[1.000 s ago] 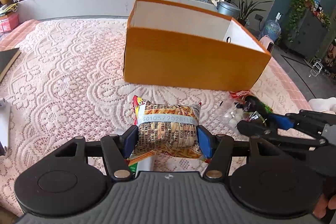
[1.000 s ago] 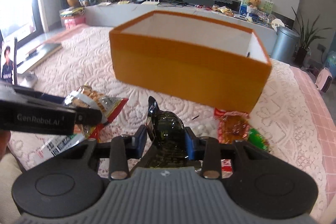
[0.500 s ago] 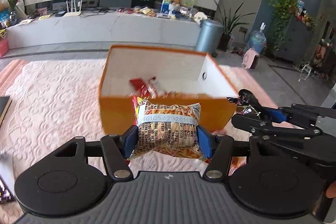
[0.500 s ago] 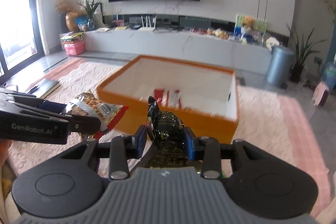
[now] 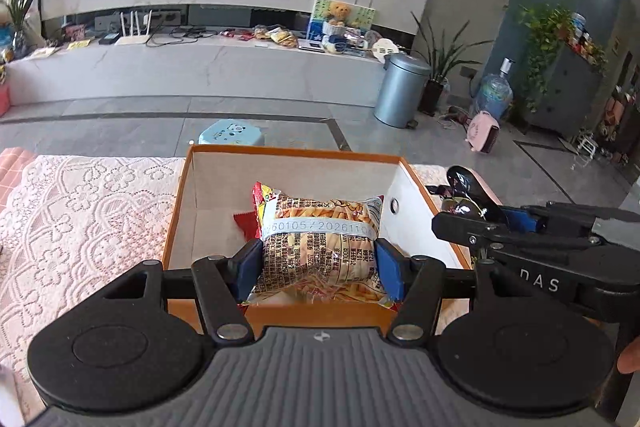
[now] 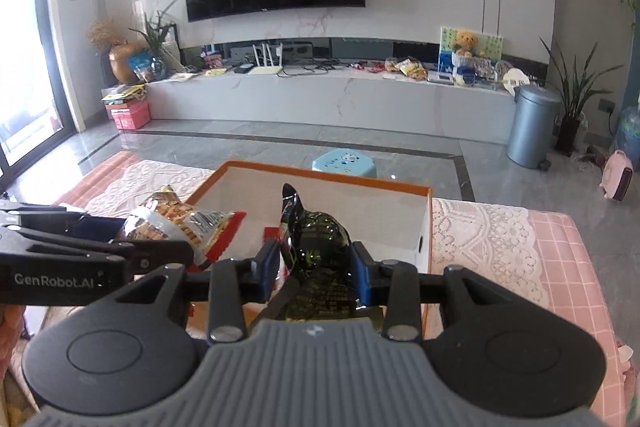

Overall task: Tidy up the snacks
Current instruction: 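Carry the biscuit pack and seaweed pack over the orange box, then lower both held packs into the box and open both grippers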

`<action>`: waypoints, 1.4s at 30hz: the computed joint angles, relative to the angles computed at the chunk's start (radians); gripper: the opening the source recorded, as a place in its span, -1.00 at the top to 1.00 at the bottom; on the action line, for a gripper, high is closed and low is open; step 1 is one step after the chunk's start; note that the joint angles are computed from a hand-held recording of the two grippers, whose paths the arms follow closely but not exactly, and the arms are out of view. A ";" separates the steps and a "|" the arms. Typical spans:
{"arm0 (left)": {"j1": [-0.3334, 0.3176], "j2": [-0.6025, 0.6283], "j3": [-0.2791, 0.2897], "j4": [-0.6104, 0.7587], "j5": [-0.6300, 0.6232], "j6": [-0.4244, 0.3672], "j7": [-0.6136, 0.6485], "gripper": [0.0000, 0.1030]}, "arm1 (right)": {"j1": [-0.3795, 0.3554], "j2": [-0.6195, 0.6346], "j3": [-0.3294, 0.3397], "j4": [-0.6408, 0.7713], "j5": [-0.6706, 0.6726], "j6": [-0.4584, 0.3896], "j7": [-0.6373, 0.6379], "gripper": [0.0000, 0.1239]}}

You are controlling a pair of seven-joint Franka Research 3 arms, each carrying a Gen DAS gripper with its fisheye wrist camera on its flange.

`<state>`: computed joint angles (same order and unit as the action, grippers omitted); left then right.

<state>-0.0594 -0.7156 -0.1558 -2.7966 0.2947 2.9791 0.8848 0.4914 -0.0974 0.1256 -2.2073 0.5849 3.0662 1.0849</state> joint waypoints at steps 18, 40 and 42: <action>-0.017 0.376 0.093 0.195 -0.110 -0.068 0.160 -0.32 | -0.035 0.383 -0.043 0.420 -0.481 -0.329 0.352 0.42; 0.019 0.451 0.044 0.259 -0.074 -0.150 0.164 -0.53 | 0.005 0.530 -0.075 0.618 -0.636 -0.585 0.373 0.42; 0.031 0.438 0.034 0.251 -0.054 -0.136 0.138 -0.56 | 0.010 0.517 -0.079 0.598 -0.649 -0.557 0.384 0.38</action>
<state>-0.0288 -0.2781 -0.1221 -2.5456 0.2402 2.8429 1.0232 0.5010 0.4200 0.0464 -1.6090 -0.0643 2.5089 1.4692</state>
